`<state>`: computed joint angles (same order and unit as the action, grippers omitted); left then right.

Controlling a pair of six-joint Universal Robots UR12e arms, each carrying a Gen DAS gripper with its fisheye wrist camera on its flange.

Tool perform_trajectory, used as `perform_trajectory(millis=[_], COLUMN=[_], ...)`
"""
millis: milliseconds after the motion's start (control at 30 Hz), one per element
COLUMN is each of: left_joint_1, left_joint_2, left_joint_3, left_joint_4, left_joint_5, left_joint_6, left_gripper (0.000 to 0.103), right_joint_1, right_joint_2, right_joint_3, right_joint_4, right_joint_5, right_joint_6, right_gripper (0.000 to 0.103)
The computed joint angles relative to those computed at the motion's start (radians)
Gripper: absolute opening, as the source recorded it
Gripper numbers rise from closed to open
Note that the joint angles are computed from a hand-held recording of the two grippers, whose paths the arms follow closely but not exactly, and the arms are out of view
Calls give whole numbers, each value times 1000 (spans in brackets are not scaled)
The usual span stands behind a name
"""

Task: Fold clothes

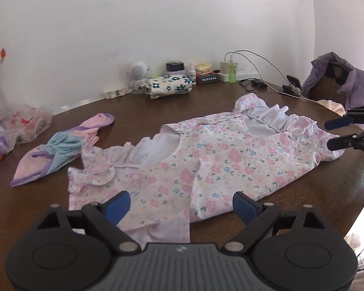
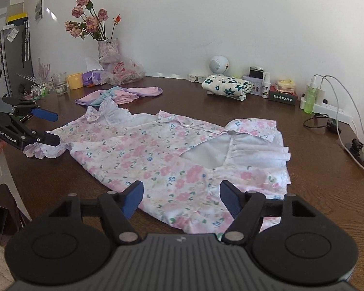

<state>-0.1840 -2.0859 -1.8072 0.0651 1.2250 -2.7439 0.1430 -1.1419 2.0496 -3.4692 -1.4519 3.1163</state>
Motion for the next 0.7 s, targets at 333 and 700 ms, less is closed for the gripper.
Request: perform_trajectory(millis=[333, 700], left_joint_1=[52, 93], left_joint_2=[66, 68], left_joint_3=[-119, -112], left_joint_4=[63, -64], left_joint_5=[179, 161], left_joint_6=[-14, 60], left_gripper=[91, 61], right_joint_1=[93, 191], right_joint_2=[73, 171], right_joint_3=[-117, -306], right_joint_4=[110, 235], right_joint_5=[-29, -40], right_joint_6=[-154, -556], right_gripper=[71, 68])
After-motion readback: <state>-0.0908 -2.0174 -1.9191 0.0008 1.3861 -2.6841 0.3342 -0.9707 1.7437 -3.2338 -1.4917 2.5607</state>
